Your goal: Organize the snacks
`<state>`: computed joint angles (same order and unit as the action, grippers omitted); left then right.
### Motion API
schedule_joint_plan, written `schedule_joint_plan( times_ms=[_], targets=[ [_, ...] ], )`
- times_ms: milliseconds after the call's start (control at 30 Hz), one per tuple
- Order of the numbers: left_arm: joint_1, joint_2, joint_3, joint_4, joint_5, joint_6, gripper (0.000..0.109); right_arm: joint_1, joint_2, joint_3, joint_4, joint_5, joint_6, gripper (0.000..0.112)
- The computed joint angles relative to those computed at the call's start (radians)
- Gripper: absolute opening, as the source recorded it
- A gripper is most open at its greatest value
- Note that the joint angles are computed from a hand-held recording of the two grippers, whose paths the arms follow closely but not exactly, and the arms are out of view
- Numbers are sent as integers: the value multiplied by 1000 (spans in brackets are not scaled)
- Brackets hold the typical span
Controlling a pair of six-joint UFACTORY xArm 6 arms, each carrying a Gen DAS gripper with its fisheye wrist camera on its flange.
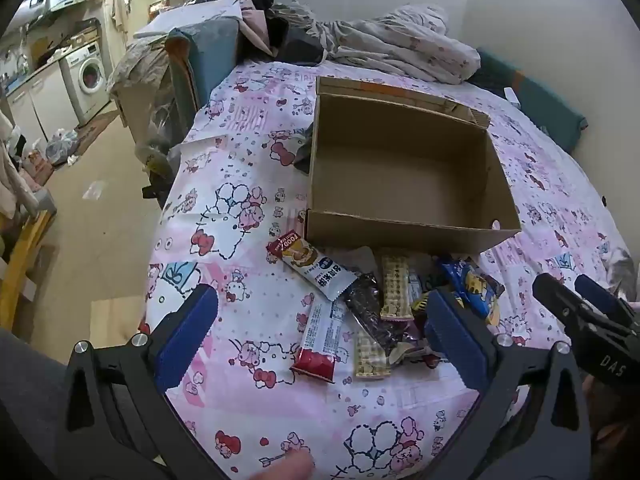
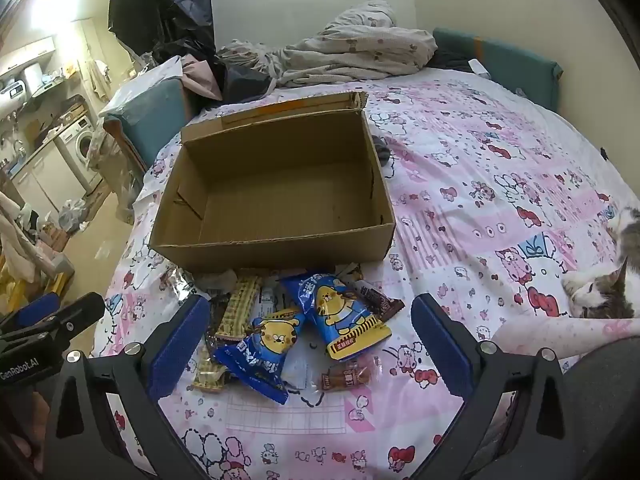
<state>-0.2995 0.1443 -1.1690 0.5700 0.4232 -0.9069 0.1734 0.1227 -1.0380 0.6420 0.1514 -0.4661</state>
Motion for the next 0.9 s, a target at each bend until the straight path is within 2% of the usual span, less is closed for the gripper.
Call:
schedule_joint_plan(
  times_ms=[233,333,900],
  targets=[
    [-6,15,-23,29,34,-23,103,-2,4,-4,-11,10,2,103],
    [0,8,-1,-6,-16,1,103,-2,7,-9,14,16,-18,103],
    [9,3,12,-21,-20,5,103,0,9,-11,-45,19,38,103]
  ],
)
